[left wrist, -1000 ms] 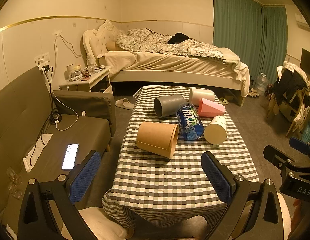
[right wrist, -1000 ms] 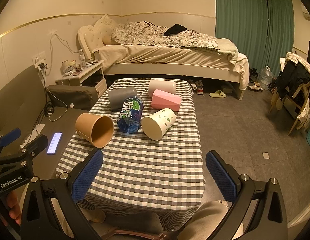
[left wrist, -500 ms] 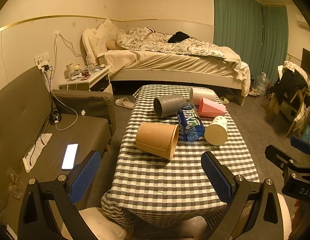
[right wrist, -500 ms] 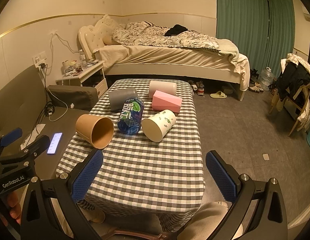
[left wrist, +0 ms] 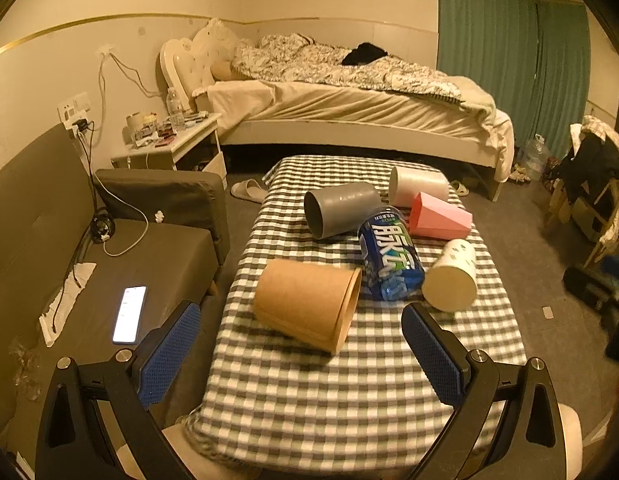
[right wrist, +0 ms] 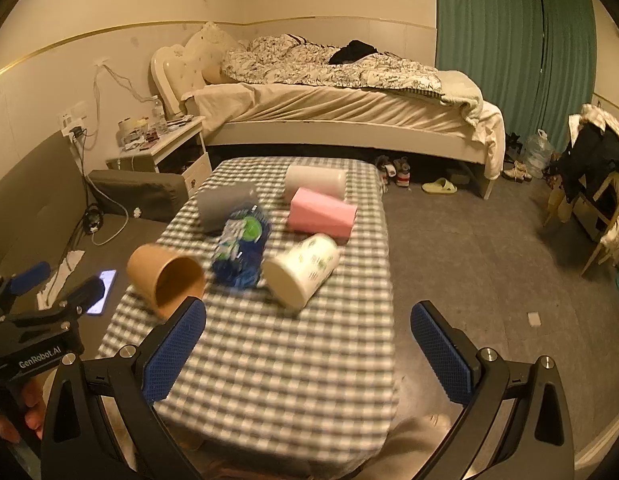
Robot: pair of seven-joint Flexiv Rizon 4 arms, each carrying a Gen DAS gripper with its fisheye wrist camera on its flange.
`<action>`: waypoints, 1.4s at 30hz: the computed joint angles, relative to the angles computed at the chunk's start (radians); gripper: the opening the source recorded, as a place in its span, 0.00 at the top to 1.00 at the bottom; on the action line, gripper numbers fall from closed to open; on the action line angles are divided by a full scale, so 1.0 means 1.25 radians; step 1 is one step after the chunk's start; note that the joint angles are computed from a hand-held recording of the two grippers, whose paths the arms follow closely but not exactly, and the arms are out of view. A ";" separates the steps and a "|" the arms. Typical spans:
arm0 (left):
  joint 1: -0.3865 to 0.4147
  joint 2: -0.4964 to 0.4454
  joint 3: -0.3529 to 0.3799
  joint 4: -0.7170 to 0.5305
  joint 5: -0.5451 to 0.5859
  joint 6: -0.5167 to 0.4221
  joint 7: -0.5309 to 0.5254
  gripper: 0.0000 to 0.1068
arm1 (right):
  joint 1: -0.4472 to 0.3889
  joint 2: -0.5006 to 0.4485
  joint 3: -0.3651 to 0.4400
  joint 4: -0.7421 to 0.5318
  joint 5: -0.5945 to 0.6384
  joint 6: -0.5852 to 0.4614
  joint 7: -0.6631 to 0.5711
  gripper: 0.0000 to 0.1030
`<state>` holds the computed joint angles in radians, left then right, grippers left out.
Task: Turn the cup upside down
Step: 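Reach the right gripper to the plain white cup and grasp it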
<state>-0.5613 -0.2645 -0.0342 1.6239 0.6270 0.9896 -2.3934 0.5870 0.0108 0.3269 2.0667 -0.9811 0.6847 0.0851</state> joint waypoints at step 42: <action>-0.006 -0.412 0.089 -0.506 -0.260 -0.201 0.192 0.04 | -0.073 -0.691 -0.230 -0.841 0.492 -0.133 -1.151 0.08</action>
